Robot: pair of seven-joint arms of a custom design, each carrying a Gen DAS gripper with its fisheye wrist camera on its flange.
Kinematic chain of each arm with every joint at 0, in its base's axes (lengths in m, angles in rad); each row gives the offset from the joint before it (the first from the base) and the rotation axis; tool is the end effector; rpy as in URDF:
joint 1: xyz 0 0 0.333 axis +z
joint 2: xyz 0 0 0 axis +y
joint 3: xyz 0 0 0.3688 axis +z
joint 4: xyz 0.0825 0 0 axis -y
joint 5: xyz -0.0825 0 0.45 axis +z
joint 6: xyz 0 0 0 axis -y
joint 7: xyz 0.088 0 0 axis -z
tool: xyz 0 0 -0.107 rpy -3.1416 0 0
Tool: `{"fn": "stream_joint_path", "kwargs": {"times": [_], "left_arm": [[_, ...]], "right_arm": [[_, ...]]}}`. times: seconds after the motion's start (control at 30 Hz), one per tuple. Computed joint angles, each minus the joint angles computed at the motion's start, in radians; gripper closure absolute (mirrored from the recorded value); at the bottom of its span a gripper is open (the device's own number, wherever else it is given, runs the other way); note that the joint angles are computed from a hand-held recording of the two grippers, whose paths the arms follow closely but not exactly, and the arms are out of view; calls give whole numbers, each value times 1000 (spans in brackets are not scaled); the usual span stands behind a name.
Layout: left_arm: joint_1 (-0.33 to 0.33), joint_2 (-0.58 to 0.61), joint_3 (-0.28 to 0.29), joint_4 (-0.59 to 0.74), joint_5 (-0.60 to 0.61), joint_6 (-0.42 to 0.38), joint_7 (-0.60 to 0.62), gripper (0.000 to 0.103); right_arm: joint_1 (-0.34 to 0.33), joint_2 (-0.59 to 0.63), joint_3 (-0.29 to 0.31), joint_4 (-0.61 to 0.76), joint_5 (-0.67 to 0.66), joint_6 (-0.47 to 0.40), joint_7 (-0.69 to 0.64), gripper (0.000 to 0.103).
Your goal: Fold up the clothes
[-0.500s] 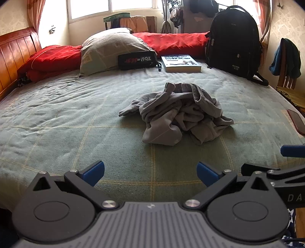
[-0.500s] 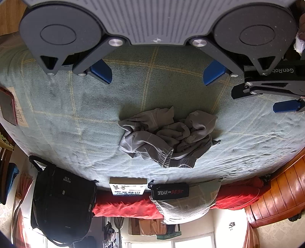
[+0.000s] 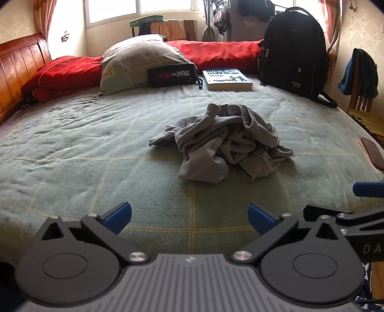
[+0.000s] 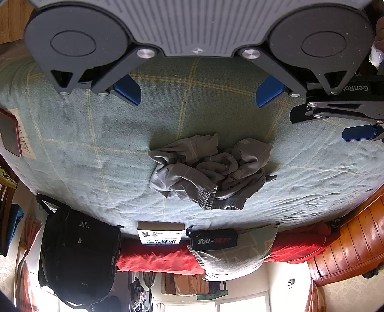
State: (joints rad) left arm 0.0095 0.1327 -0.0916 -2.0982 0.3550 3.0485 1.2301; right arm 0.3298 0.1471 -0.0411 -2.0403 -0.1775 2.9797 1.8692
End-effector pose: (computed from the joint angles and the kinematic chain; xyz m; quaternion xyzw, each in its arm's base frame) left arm 0.6676 -0.0799 0.4647 -0.6233 0.6717 -0.2863 0.2800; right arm 0.6555 0.2087 0.4794 -0.7009 0.5989 -0.2252 0.3152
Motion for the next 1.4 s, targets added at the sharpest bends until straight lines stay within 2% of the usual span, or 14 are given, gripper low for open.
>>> {"fn": "stream_joint_path", "kwargs": {"times": [1.4], "left_arm": [[-5,-2,4,8,17,-14,-19,1]], "right_arm": [[5,-1,-5,0,-4,4,0,0]]}}
